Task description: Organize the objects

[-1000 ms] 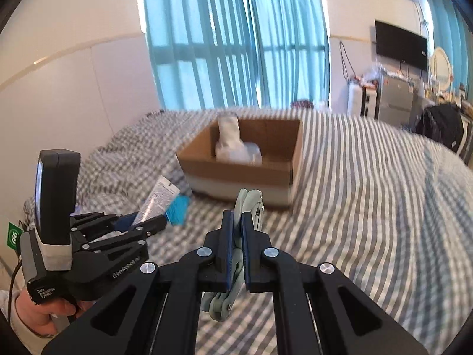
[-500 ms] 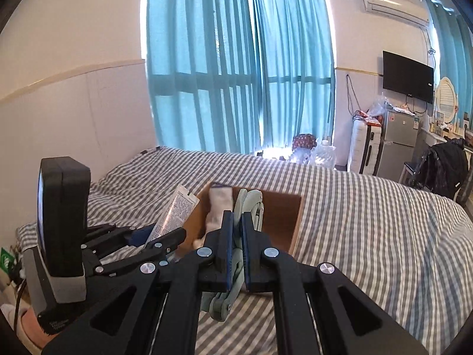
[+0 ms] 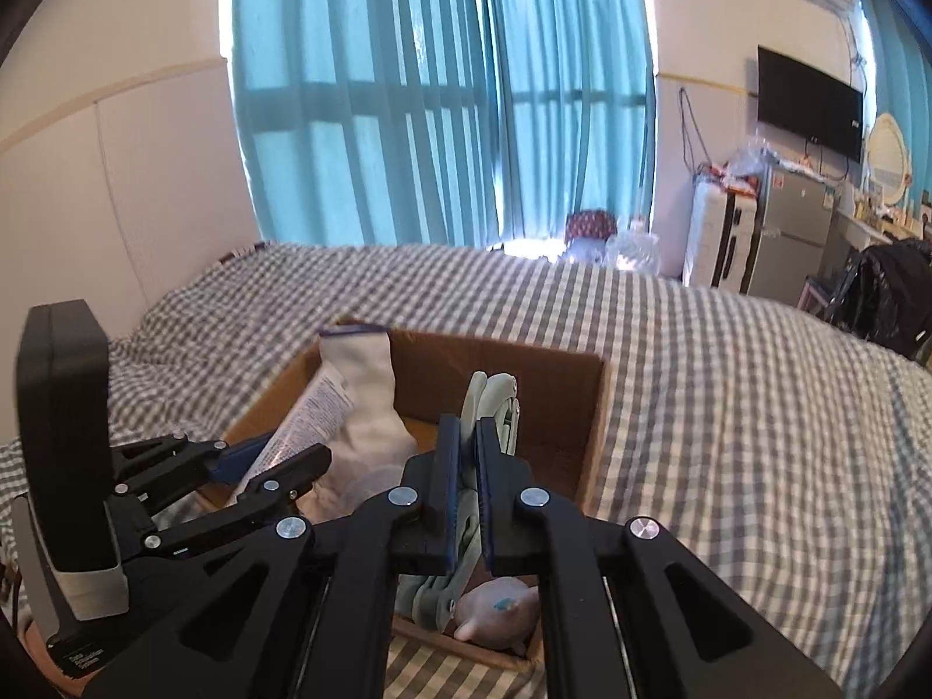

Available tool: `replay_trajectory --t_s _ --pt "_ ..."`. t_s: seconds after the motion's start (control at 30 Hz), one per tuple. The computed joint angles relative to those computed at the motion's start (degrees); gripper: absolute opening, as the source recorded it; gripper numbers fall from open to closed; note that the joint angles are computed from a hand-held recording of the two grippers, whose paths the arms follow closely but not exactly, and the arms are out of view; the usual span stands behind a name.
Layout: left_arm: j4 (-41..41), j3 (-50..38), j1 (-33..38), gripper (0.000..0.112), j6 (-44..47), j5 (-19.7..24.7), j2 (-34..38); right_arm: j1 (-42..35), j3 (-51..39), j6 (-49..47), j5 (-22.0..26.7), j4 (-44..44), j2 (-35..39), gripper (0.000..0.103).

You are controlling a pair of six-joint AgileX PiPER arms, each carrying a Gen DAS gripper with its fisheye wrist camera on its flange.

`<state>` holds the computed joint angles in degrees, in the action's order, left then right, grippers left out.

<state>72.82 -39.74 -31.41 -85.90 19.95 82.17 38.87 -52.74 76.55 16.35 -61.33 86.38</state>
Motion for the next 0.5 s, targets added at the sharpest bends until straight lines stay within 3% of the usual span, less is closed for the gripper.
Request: replay_trajectory --t_s 0.13,0.2,0.3,0.37,0.43,0.47,0.5 --pt "4.9 1.5 1.7 0.022 -3.6 -3.4 0.9 -1.4 1.1 4.3 -2.8 -3.1 2.3 0.005" --pt "3.0 1.2 1.7 0.026 -1.7 -3.0 0.9 -2.6 2.2 4.9 -4.8 -2.7 2.0 0.005" --pt "-6.7 -0.7 1.6 0.041 7.3 -1.6 0.3 -3.5 3.4 4.8 -5.9 -1.7 0.1 0.006" --pt "-8.9 -0.8 0.9 0.053 9.1 -0.6 -1.4 -2.9 4.2 6.1 -4.7 -2.4 -2.2 0.006" --pt "-12.8 -1.4 -0.4 0.064 12.4 1.6 -3.9 -2.6 4.5 0.3 -3.5 3.2 -5.2 0.018" --pt "-15.3 -1.9 -0.9 0.067 14.5 2.9 -5.1 -2.1 4.1 -0.8 -2.2 4.4 -6.0 0.031" --pt "-17.3 -2.3 -1.7 0.071 16.1 4.5 -6.6 -1.1 4.4 0.2 -0.1 3.6 -7.7 0.037"
